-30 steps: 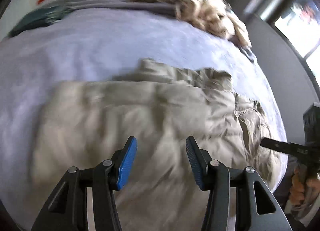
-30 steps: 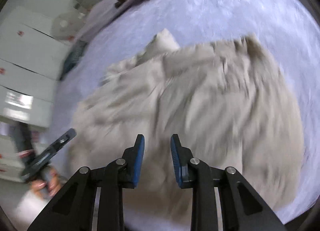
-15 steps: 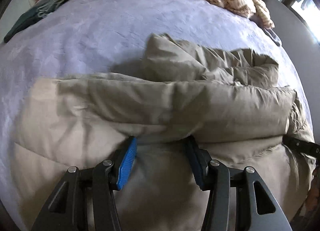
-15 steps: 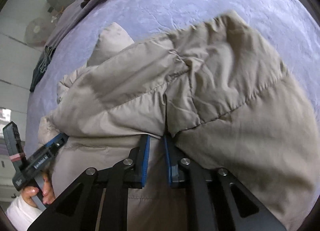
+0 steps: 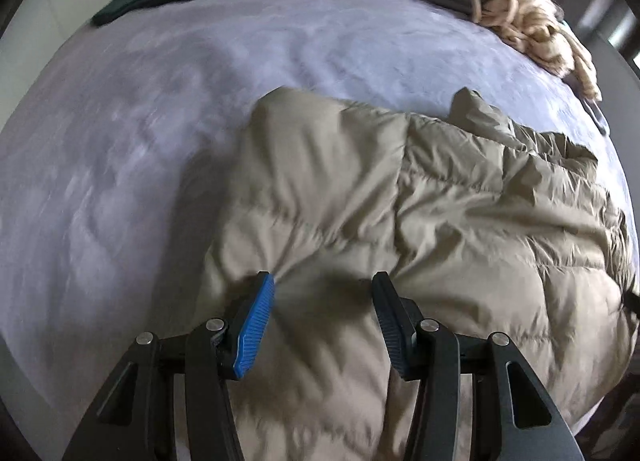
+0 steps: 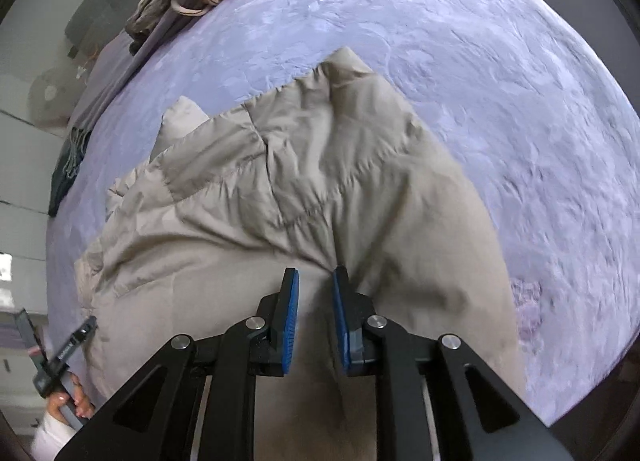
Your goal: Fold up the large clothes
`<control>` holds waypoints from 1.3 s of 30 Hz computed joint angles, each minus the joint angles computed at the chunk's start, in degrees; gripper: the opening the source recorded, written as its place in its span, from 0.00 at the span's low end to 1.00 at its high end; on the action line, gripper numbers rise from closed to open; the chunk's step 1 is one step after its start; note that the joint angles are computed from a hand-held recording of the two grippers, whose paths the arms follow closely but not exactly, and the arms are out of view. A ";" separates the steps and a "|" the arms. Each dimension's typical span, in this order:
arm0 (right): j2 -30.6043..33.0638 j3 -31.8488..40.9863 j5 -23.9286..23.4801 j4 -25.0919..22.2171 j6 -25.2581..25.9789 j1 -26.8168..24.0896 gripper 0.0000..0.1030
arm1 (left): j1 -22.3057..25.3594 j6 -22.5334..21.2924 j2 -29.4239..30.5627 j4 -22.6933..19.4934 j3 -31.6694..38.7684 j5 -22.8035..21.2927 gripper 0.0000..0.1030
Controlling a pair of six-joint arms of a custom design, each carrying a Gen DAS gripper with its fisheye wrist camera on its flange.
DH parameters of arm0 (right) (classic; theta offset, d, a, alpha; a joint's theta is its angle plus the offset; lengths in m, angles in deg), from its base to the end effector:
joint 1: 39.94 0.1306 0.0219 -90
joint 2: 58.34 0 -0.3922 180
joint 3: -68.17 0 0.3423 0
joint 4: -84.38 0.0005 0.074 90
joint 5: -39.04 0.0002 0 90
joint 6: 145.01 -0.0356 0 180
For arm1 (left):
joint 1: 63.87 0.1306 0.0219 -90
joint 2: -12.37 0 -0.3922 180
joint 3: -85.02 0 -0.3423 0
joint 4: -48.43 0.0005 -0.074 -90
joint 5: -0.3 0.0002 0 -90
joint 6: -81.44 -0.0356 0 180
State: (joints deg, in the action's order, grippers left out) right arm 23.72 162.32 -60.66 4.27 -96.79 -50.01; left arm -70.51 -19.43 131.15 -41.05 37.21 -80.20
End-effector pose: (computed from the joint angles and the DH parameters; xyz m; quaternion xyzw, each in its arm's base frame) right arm 0.3388 -0.0546 0.4895 0.4131 0.8868 0.1317 0.1601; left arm 0.5652 -0.0722 0.4478 0.1605 0.9762 -0.0777 0.1238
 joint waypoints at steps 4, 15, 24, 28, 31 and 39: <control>-2.10 0.38 -0.88 -1.70 -0.62 1.71 0.49 | 0.01 1.20 -2.18 -1.91 -1.32 -0.02 0.52; -6.16 -0.34 -5.43 -3.60 -1.72 5.37 0.60 | -0.90 3.95 -12.15 -1.74 -9.57 2.06 0.52; -10.19 -3.03 -6.40 -5.02 -0.78 7.08 0.65 | -0.55 6.51 -19.77 1.33 -17.23 -1.17 0.97; -11.55 -4.46 -6.97 -5.95 -1.23 8.12 0.65 | -0.44 6.42 -21.01 0.26 -18.63 -2.01 0.97; -12.07 -4.80 -6.57 -6.14 -1.76 8.88 0.67 | -0.58 5.52 -21.35 -0.08 -18.99 -2.27 0.97; -9.55 -2.58 -4.42 -3.37 -6.11 14.44 0.79 | 0.12 1.43 -18.43 -1.64 -15.16 -1.34 0.97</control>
